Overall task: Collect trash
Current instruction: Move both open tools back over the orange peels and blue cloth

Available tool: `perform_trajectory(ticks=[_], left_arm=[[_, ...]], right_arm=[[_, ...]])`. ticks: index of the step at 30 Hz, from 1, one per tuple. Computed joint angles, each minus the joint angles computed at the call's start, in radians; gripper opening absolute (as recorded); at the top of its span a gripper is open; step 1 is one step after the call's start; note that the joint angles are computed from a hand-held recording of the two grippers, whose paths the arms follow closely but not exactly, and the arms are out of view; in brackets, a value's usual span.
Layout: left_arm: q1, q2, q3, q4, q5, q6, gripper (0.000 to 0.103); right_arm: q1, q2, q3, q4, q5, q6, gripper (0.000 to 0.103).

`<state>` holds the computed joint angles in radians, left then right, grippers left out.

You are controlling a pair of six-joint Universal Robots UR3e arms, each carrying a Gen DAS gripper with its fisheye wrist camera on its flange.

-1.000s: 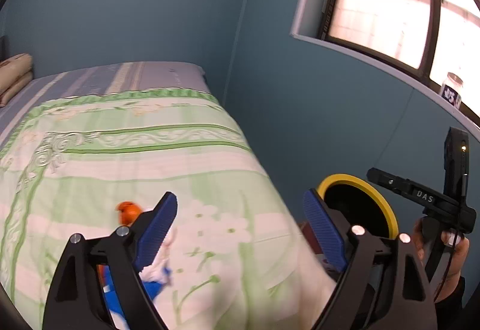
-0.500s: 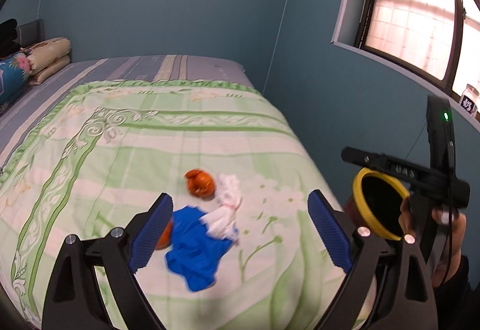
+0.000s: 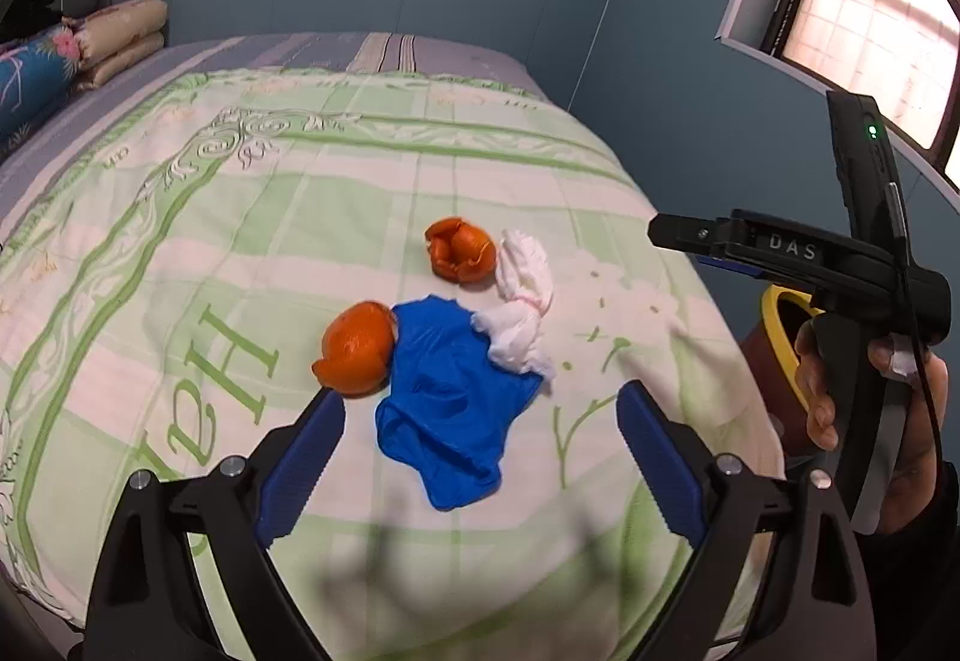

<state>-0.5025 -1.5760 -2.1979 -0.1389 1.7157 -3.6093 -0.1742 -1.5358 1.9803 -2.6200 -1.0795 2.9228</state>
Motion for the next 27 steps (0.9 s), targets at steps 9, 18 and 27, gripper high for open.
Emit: perform_trajectory(ticks=[9, 18, 27], left_arm=[[0.097, -0.093, -0.039, 0.068, -0.089, 0.006, 0.089], [0.105, -0.214, 0.043, 0.07, -0.099, 0.032, 0.088], [0.092, -0.302, 0.133, 0.058, -0.103, 0.049, 0.081]], right_arm=[[0.093, 0.188, -0.102, -0.035, -0.064, 0.024, 0.068], [0.168, 0.37, -0.271, -0.006, -0.13, 0.039, 0.068], [0.217, 0.489, -0.41, 0.038, -0.197, 0.055, 0.066]])
